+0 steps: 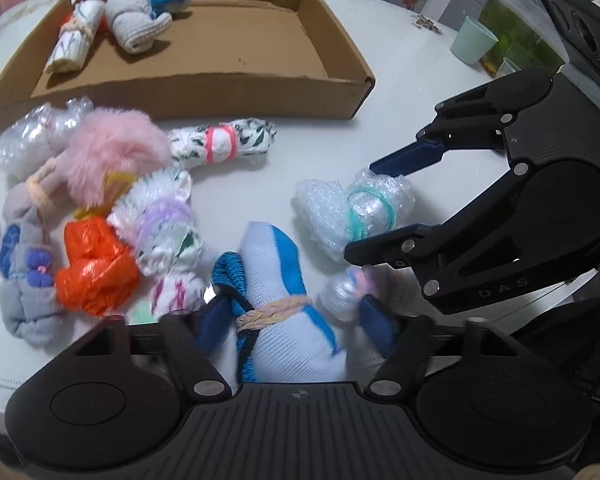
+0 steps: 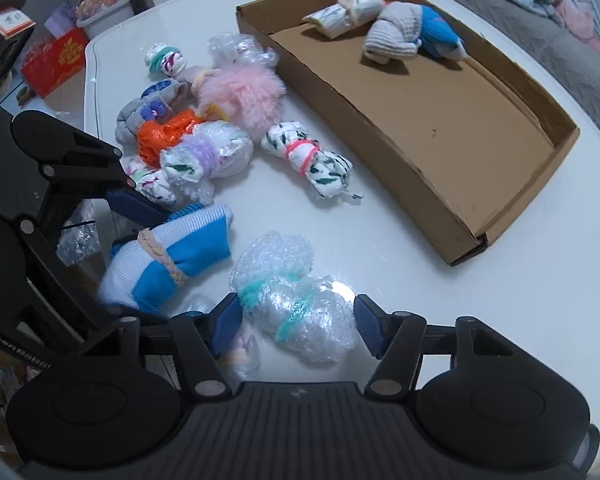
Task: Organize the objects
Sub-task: 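Grasp the blue-white sock with the left tool while the right tool grasps the bubble-wrapped bundle, then lower both items into the box and open both tools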
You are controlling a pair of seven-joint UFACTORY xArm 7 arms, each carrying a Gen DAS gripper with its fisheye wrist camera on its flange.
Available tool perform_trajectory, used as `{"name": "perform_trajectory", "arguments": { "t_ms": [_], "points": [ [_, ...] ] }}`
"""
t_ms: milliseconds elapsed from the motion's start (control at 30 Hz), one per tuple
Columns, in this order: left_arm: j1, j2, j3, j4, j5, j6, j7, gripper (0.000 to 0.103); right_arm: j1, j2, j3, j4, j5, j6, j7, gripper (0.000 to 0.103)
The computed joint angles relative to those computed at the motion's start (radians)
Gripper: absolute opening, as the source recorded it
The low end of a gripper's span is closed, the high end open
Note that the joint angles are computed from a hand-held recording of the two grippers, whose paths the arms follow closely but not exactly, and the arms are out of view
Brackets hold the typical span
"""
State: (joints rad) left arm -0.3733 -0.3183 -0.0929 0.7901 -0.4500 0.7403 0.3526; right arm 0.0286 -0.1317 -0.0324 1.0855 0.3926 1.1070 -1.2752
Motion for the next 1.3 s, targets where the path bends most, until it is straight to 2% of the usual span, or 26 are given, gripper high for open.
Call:
{"name": "perform_trajectory", "arguments": {
  "t_ms": [67, 133, 300, 400, 500, 600, 667, 933, 1300],
  "points": [
    [-0.002, 0.007, 0.003, 0.001, -0.014, -0.013, 0.002, 0.055, -0.004, 0.006, -0.003, 0.009, 0.004, 0.008, 0.012, 0.053],
    [0.0, 0.008, 0.008, -0.001, -0.018, -0.019, 0.011, 0.047, -0.008, 0.017, -0.005, 0.024, 0.008, 0.018, 0.032, 0.052],
    [0.005, 0.017, 0.016, -0.001, -0.038, -0.031, 0.03, 0.046, -0.023, 0.042, -0.006, 0.057, 0.023, 0.028, 0.078, 0.049],
    [0.013, 0.021, 0.018, 0.009, -0.04, -0.02, 0.021, 0.046, -0.036, 0.049, -0.013, 0.079, 0.055, 0.051, 0.095, 0.043],
    [0.015, 0.023, 0.018, 0.015, -0.047, -0.018, 0.028, 0.046, -0.048, 0.062, -0.016, 0.101, 0.082, 0.056, 0.114, 0.043],
    [0.02, 0.032, 0.016, 0.018, -0.043, -0.016, 0.029, 0.046, -0.048, 0.071, -0.004, 0.096, 0.04, 0.051, 0.131, 0.043],
    [0.021, 0.032, 0.015, 0.015, -0.042, -0.022, 0.036, 0.046, -0.046, 0.054, -0.001, 0.075, 0.036, 0.035, 0.098, 0.043],
    [0.016, 0.03, 0.016, 0.025, -0.052, -0.007, 0.052, 0.045, -0.041, 0.048, -0.001, 0.068, 0.023, 0.034, 0.103, 0.041],
    [0.025, 0.023, 0.036, 0.164, -0.074, 0.099, 0.106, 0.046, -0.089, 0.051, -0.048, 0.157, 0.211, 0.077, 0.152, 0.04]
  ]
}}
